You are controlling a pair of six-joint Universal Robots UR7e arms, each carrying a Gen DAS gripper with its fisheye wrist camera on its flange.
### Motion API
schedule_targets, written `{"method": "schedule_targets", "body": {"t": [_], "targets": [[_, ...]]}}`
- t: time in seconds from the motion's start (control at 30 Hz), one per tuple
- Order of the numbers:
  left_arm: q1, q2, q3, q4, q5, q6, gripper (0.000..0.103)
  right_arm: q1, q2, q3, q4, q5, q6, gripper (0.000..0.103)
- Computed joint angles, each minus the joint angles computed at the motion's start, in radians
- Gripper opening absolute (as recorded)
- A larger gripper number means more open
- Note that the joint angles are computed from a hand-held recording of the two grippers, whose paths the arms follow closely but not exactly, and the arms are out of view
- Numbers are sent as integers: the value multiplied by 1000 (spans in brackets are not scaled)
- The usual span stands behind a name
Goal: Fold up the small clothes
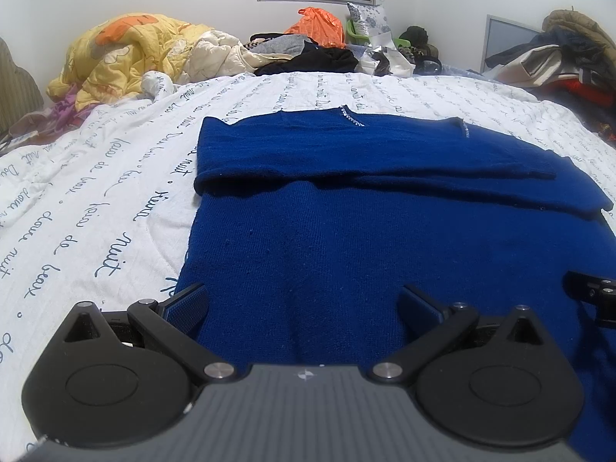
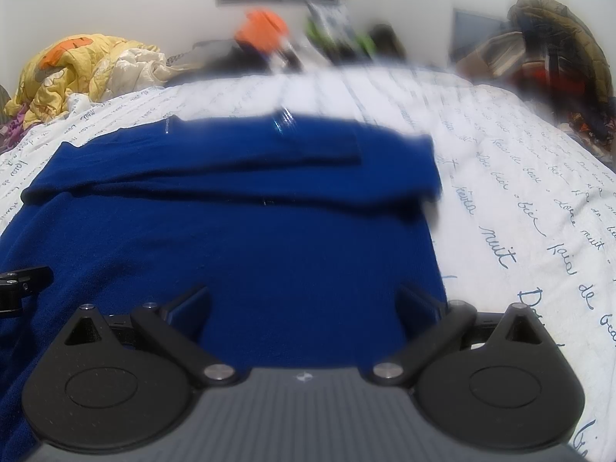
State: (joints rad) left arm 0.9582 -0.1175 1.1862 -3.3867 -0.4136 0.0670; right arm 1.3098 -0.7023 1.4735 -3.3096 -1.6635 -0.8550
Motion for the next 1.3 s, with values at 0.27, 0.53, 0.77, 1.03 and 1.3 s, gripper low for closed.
{"method": "schedule_targets", "body": {"t": [0.27, 0.53, 0.77, 1.03, 1.3], "targets": [[0, -1, 1, 1, 0, -1, 103, 0, 0, 1, 0, 0, -1, 103], [-13, -8, 22, 28, 23, -3, 103, 3, -19, 11, 26, -12, 10, 103], [-46, -86, 180, -26, 12, 10, 103, -23, -116, 99, 72, 52, 57, 103], [-49, -308, 528, -52, -192, -107, 103, -102, -292, 199, 244, 164, 75, 103], [10, -459, 695, 19, -403, -307, 102, -191, -413, 229, 493, 249, 136, 103]]}}
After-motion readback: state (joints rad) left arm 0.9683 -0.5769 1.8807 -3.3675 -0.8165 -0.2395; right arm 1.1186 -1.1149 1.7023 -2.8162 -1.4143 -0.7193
